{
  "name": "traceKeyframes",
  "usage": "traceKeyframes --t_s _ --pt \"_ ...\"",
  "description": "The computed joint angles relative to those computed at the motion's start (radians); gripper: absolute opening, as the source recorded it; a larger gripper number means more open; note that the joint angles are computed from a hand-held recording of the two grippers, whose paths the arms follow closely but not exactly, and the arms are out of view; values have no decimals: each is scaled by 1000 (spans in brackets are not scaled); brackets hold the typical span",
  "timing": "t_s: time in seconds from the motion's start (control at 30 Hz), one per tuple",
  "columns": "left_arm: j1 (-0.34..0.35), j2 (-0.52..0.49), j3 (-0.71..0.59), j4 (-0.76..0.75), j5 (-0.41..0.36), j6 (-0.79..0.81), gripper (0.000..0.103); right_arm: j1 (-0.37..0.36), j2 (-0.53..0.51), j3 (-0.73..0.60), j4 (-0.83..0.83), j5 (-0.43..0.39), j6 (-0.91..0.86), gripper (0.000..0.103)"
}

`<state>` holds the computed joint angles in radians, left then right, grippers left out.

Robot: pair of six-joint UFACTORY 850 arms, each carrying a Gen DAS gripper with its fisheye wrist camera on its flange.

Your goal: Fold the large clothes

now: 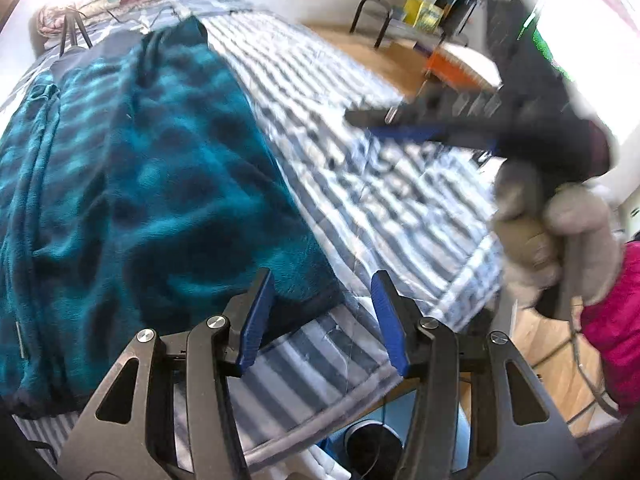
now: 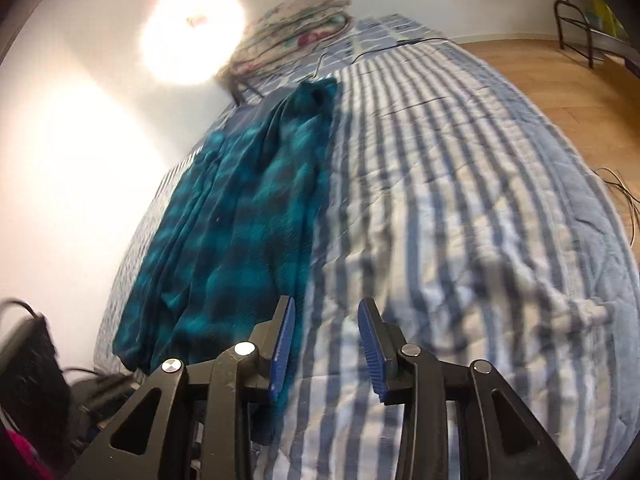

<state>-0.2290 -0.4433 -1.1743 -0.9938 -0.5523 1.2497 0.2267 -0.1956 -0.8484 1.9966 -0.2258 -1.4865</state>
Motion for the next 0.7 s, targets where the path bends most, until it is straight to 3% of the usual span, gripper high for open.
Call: traceKeyframes --t_s 0.13,0.23,0.33,0.37,0.4,0.5,0.7 --pt "-57 -37 -16 144 65 -142 57 -27 12 5 -25 -13 24 36" --pt "-67 -57 -18 173 107 -191 57 -38 6 -7 -92 -26 82 37" --pt "-53 -60 -2 62 136 -96 34 -45 4 -13 -91 -40 72 43" --pt "-42 -66 -6 37 116 -70 28 -47 -3 -19 -73 -49 55 46" --pt "-27 -71 -13 14 87 -54 15 -49 -9 -24 -64 -61 48 47" --pt "34 -91 -48 -49 -57 -56 11 -61 -43 -60 -78 -93 76 51" --pt "96 -54 -33 -151 -160 -34 10 -77 -164 -189 -126 -179 163 68"
